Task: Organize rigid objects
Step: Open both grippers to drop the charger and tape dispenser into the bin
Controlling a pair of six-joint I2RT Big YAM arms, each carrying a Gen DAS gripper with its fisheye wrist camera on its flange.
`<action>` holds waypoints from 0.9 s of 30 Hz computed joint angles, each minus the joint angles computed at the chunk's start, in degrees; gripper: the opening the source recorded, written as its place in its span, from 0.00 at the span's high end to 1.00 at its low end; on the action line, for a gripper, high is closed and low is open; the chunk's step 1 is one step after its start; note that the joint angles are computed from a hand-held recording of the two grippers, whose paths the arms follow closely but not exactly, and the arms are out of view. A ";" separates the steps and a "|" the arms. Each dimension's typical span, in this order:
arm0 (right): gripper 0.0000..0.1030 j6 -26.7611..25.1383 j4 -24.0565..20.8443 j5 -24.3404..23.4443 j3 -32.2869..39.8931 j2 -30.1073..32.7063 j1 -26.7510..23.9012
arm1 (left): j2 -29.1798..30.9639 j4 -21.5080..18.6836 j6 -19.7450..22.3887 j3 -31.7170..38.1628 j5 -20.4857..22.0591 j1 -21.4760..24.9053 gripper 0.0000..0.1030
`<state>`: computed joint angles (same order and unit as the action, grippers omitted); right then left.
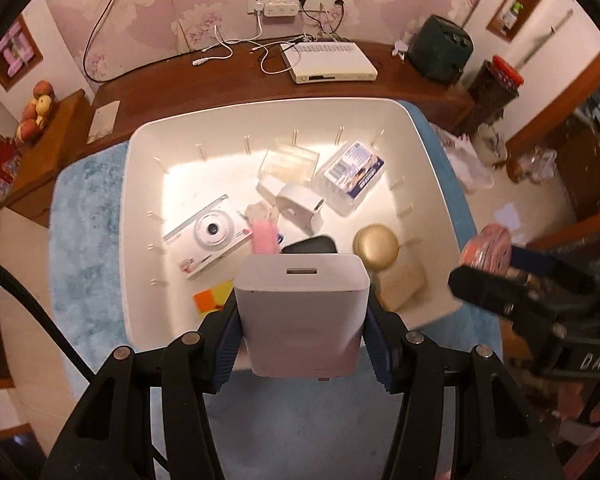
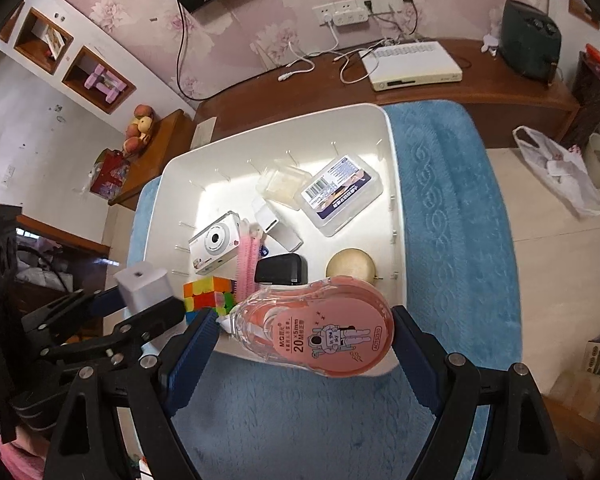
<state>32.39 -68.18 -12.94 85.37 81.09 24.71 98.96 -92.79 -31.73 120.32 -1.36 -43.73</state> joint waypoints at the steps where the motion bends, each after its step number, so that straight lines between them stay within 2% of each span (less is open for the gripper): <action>1: 0.17 -0.04 0.36 -0.36 -0.18 0.25 -0.17 | -0.13 1.05 -0.62 -0.66 0.29 0.09 0.44; 4: 0.17 -0.61 1.51 -1.88 -0.48 1.05 -0.60 | -0.83 4.67 -2.46 -3.29 1.69 0.52 0.44; 7: 0.17 -1.22 2.70 -3.48 -0.96 1.76 -1.17 | -0.88 6.32 -4.94 -4.79 2.08 0.83 0.43; 10: 0.16 -1.13 3.21 -4.68 -1.14 2.64 -1.52 | -0.65 6.35 -6.07 -5.47 1.43 0.88 0.42; 14: 0.16 -1.28 3.37 -6.15 -1.03 3.65 -1.81 | -2.62 10.24 -7.05 -7.66 -0.97 0.96 0.41; 17: 0.15 -1.56 3.33 -6.58 -0.74 4.17 -1.79 | -2.44 9.05 -7.71 -6.58 -3.19 1.33 0.31; 20: 0.11 -1.55 3.34 -6.57 -0.45 4.11 -1.46 | -3.89 9.94 -9.46 -7.75 -4.34 1.88 0.28; 25: 0.10 -1.03 2.88 -5.66 0.34 3.63 -0.38 | -6.31 10.40 -11.90 -9.64 -6.23 2.48 0.23; 27: 0.06 -0.61 2.74 -5.06 0.70 3.35 0.15 | -7.56 10.99 -12.75 -10.73 -6.52 2.67 0.21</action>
<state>31.78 -65.44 -18.00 86.07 84.44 24.86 91.40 -81.80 -44.49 109.58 -7.88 -41.05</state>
